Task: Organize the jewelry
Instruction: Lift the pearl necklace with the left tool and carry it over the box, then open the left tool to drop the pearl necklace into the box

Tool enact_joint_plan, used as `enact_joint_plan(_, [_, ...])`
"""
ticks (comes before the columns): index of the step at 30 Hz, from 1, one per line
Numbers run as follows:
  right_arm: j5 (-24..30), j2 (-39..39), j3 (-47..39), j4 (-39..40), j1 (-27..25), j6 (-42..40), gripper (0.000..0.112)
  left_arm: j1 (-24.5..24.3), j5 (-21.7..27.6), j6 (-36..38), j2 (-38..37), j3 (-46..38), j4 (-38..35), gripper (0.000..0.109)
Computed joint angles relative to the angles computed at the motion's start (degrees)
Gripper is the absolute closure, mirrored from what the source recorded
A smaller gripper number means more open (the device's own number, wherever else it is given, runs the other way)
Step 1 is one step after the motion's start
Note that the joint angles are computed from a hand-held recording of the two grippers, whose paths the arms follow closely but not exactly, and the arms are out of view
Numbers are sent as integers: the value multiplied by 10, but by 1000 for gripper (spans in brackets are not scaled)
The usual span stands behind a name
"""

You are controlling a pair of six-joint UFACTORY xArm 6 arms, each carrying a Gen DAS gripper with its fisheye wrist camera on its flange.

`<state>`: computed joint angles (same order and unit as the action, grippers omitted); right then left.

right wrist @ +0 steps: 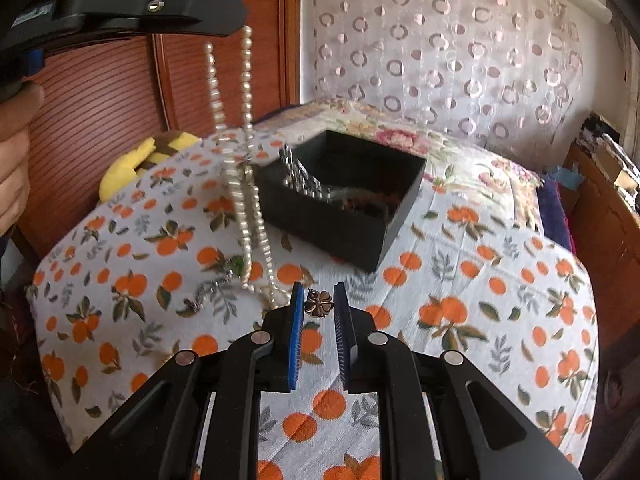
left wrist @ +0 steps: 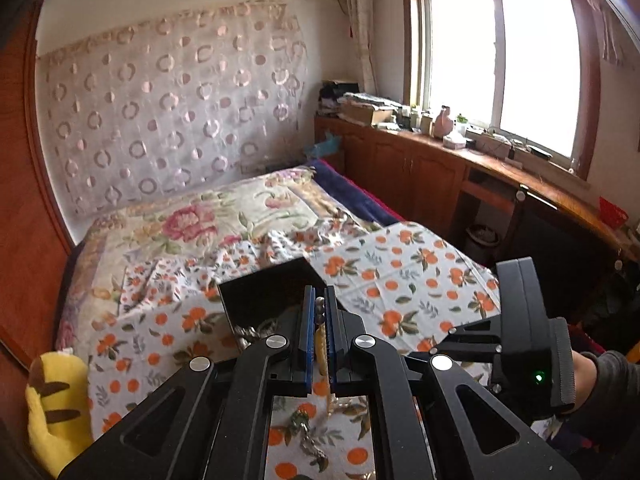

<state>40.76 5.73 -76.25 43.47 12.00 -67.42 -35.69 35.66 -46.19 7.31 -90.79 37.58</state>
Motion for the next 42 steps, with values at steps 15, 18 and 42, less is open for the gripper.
enact_joint_plan(15, [21, 36, -89, 13, 1, 15, 96, 16, 50, 26, 48, -139, 7, 105])
enact_joint_plan(18, [27, 52, -115, 13, 3, 25, 96, 15, 78, 42, 71, -187, 12, 105])
enact_joint_plan(42, [78, 210, -310, -34, 14, 145, 94, 38, 146, 78, 162, -301, -29, 104])
